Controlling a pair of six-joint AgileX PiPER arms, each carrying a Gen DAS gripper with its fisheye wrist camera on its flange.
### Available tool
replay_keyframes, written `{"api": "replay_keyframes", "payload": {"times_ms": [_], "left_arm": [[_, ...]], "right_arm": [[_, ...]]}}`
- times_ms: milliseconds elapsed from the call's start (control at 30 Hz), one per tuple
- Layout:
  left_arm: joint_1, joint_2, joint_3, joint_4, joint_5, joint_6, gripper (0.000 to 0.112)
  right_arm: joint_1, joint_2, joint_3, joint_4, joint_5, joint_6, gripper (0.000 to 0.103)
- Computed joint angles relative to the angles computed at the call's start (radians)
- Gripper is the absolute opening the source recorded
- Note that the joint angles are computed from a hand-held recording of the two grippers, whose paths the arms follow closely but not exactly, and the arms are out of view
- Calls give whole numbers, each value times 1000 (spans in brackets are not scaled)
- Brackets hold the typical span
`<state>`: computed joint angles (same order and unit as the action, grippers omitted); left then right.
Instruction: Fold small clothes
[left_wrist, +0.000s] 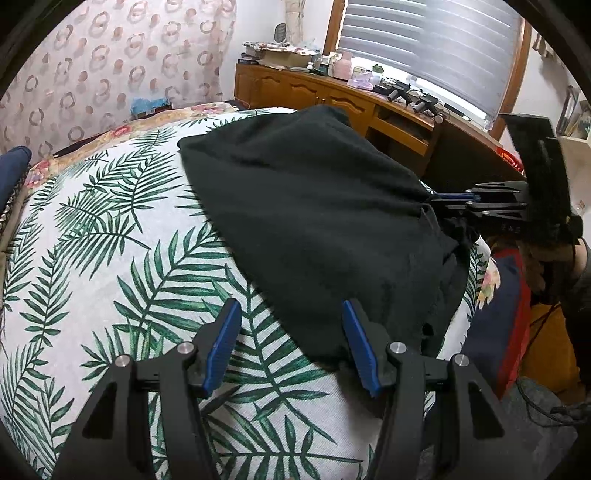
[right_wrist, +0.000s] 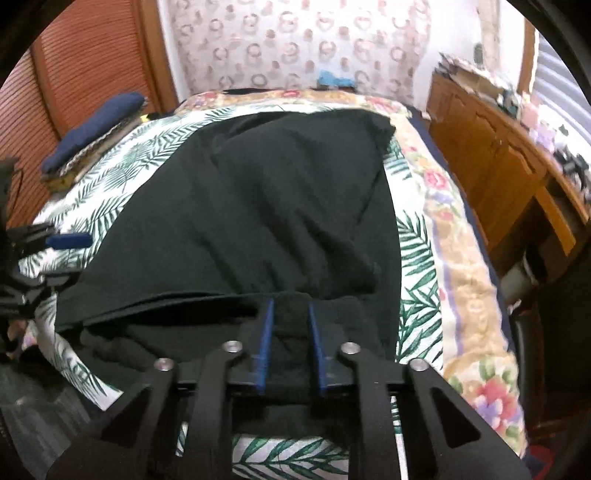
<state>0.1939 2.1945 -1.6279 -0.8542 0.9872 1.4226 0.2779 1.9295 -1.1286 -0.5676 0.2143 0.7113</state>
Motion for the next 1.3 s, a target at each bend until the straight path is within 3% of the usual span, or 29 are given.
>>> {"api": "replay_keyframes", "payload": {"times_ms": [167, 367, 533, 900, 1100, 1200, 1300], "left_arm": [[4, -24, 27, -11, 6, 23, 56], [-2, -27, 34, -8, 23, 23, 56], [1, -23, 23, -8, 53, 5, 56], [-18, -22, 53, 50, 61, 1, 56], [-8, -34, 71, 50, 76, 13, 56], [3, -32, 66, 46, 98, 18, 55], [10, -27, 60, 48, 130, 22, 39]], "right_arm": [[33, -100, 94, -234, 3, 221, 9], [55, -182, 172, -270, 54, 264, 6], [70, -183, 185, -486, 71, 500, 8], [66, -211, 196, -548, 59, 566, 9], [63, -193, 186, -622, 60, 633, 28], [51, -177, 188, -686, 53, 696, 32], [21, -163, 194, -706, 31, 724, 33]]}}
